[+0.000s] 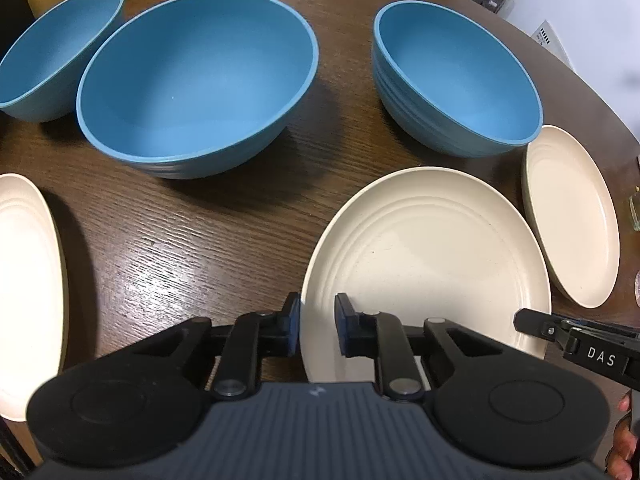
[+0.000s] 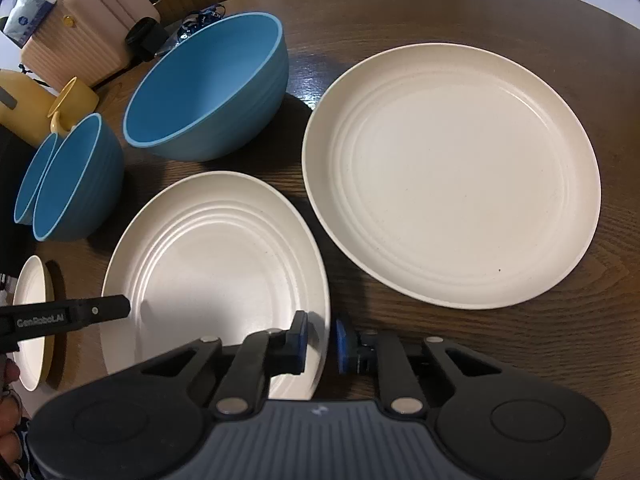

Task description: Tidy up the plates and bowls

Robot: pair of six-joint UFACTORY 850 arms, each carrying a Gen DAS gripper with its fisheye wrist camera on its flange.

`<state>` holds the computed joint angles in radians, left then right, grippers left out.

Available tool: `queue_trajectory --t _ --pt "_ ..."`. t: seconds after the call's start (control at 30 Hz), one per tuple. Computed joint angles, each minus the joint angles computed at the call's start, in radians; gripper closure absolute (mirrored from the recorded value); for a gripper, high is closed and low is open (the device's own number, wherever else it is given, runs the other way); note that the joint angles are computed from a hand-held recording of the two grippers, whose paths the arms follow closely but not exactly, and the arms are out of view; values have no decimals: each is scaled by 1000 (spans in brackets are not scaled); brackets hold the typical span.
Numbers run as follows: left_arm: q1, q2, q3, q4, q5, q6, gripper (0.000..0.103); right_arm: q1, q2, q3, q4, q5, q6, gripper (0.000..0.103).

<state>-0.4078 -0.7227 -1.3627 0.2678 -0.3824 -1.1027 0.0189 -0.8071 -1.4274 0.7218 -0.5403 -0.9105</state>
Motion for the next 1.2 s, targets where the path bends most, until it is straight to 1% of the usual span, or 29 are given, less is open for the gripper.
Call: queue_trajectory --t 0.13,0.3,0.9,1.2 --pt "5 -3 -5 -40 -5 40 86 -1 0 0 3 -8 3 93" --pt "11 -7 -7 -58 -8 54 93 -3 2 1 1 -9 11 93" --pt "13 1 4 -67 5 61 93 -11 5 7 16 -11 7 94" --pt "6 12 15 -32 10 28 94 -16 16 21 41 -11 -14 94"
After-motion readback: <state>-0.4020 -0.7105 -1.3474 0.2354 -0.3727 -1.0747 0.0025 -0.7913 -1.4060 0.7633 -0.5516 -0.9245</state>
